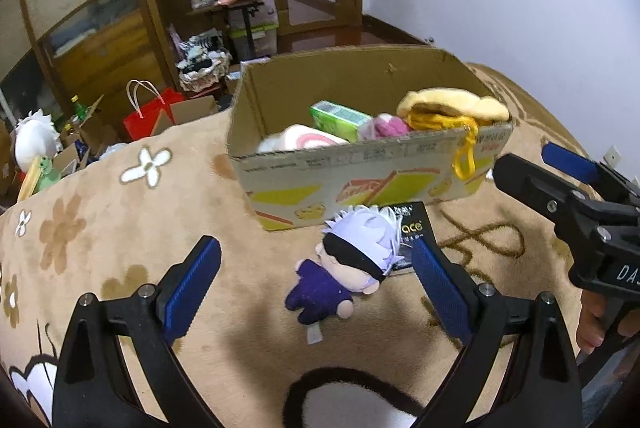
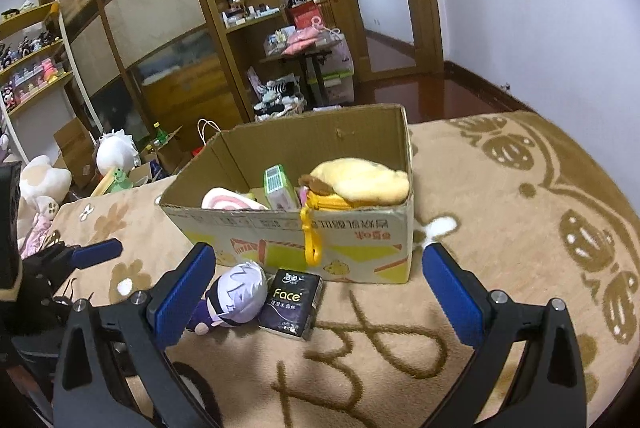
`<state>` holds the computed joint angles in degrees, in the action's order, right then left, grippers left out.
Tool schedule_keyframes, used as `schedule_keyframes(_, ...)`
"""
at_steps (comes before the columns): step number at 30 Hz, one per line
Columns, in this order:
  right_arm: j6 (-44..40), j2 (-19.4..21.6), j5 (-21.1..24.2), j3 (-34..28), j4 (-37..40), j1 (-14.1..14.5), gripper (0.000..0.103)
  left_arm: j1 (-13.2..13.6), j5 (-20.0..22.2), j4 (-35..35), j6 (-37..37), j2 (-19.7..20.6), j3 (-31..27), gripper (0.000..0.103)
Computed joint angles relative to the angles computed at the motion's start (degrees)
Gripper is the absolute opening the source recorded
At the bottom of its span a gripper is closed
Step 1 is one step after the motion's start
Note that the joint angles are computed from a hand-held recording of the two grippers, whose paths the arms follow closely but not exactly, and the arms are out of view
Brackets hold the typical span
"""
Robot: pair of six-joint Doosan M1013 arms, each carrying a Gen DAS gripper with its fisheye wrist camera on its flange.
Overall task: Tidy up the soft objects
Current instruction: 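Move both tools toward the white-haired doll and black tissue pack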
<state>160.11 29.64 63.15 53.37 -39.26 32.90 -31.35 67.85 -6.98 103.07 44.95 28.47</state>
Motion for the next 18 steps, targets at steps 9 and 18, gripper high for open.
schedule_keyframes(9, -1.48, 1.03, -0.44, -0.34, 4.47, -1.04, 0.103, -0.96, 3.37, 1.05, 2.01, 2.26, -2.38, 0.095)
schedule_keyframes(18, -4.84, 2.82, -0.56, -1.63, 10.20, -2.09, 0.103, -1.10, 9.68, 2.87, -0.43, 6.63, -9.05, 0.095)
